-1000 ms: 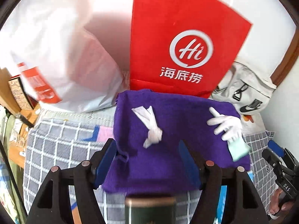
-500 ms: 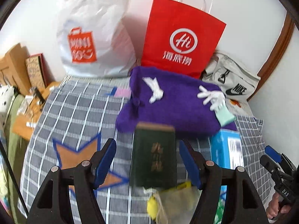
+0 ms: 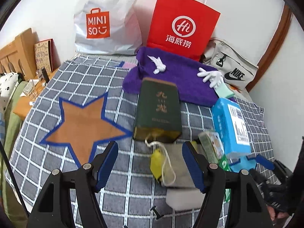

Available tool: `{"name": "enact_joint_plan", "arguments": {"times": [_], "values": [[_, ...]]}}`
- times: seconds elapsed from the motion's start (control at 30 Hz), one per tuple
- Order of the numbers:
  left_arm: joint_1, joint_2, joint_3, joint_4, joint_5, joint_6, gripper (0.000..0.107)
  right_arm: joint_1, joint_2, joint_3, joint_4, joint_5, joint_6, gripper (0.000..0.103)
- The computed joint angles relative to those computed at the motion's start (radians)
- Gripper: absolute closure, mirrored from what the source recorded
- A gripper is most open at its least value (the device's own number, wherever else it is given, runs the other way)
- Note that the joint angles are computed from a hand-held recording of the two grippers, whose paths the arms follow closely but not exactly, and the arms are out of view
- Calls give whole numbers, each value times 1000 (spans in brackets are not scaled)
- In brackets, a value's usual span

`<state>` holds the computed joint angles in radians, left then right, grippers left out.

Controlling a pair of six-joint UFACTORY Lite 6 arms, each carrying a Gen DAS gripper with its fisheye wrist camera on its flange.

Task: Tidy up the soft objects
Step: 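Reach the right gripper to the green snack packet and grasp it, then grasp the white rectangular block with the left gripper while the right gripper holds the packet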

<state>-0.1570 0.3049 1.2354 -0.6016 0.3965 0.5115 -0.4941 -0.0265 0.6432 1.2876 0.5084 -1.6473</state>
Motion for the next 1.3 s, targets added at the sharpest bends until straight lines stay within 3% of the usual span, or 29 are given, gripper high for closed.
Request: {"name": "enact_joint_plan", "arguments": {"times": [0.17, 0.57, 0.6, 0.67, 0.83, 1.03, 1.3], "values": [[4, -21, -85, -95, -20, 103, 39, 19, 32, -74, 155, -15, -209, 34], [6, -48, -159, -141, -13, 191, 39, 103, 198, -66, 452, -69, -535, 34], [-1, -51, -166, -147, -10, 201, 39, 109, 207, -68, 486, -72, -568, 34], [-13, -54, -176, -164, 0, 225, 39, 111, 212, -78, 529, -62, -622, 49], [-73, -69, -203, -142, -12, 195, 38, 70, 194, -101, 478, -6, -599, 66], [-151, -126, -262, -92, -64, 134, 26, -13, 128, -156, 437, 40, -575, 67], [-261, -121, -279, 95, -114, -69, 24, -131, 41, -220, 375, 65, -566, 67]]}}
